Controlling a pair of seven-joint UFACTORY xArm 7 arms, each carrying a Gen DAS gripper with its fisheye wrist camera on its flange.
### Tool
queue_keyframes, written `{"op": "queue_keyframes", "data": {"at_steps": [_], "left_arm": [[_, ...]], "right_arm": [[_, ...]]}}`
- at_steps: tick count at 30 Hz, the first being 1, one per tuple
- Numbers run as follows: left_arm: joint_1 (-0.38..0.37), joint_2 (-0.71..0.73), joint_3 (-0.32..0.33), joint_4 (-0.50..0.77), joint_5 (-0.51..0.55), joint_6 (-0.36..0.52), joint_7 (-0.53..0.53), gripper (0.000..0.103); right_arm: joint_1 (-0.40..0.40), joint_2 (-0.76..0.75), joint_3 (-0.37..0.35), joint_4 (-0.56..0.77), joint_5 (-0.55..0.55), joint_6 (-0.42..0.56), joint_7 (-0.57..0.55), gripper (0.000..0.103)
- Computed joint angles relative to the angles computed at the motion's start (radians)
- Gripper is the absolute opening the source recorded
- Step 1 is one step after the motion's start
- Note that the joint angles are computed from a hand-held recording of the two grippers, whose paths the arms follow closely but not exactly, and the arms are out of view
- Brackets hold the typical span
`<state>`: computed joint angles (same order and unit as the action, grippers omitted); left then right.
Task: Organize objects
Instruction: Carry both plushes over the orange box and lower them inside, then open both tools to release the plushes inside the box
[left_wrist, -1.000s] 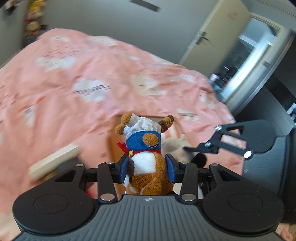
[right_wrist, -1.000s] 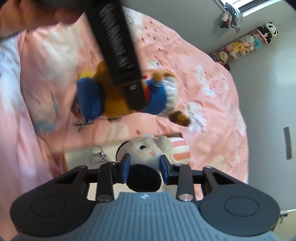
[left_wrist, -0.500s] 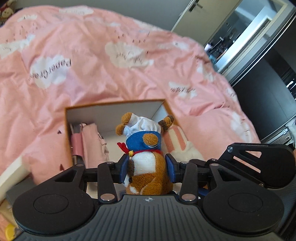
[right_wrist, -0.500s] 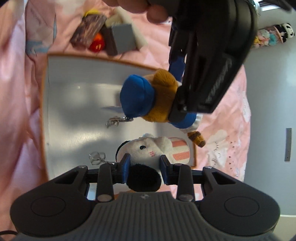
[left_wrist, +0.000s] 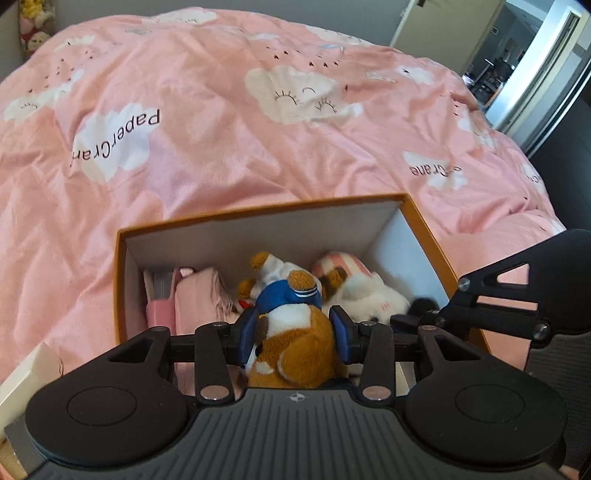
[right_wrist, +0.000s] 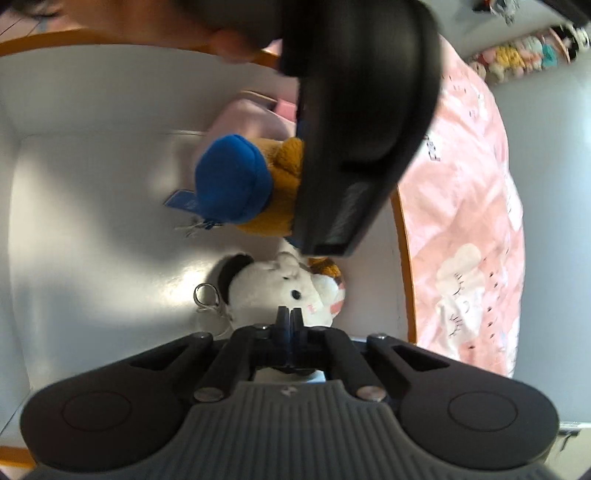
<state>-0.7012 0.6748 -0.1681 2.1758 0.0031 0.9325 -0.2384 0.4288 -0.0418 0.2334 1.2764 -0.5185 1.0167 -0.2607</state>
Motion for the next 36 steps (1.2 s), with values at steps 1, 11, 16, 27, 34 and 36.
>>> {"op": "queue_keyframes", "data": {"at_steps": [1, 11, 16, 27, 34, 36], "left_arm": [[-0.008, 0.014, 0.007, 0.021, 0.009, 0.008, -0.011, 0.047], [-0.058, 0.144, 0.055, 0.211, 0.062, 0.125, 0.008, 0.048], [-0.045, 0.08, 0.04, 0.098, 0.056, 0.037, 0.03, 0.054], [0.101, -0.09, -0.076, -0.109, -0.116, -0.051, 0.236, 0.053], [0.14, -0.173, -0.108, -0.241, -0.198, -0.072, 0.406, 0.05], [0.126, -0.207, -0.109, -0.302, -0.177, -0.094, 0.468, 0.05]], "right_arm": [[-0.002, 0.008, -0.002, 0.005, 0.006, 0.001, -0.002, 0.0], [-0.004, 0.009, -0.007, 0.024, 0.02, 0.032, 0.044, 0.001], [0.008, 0.02, -0.001, 0.039, -0.007, 0.049, 0.09, 0.003], [-0.008, -0.006, -0.01, 0.082, 0.128, 0.089, 0.147, 0.035], [-0.006, -0.02, 0.002, 0.057, 0.139, 0.101, 0.142, 0.049], [-0.001, -0.021, 0.008, 0.047, 0.123, 0.1, 0.145, 0.049]]}}
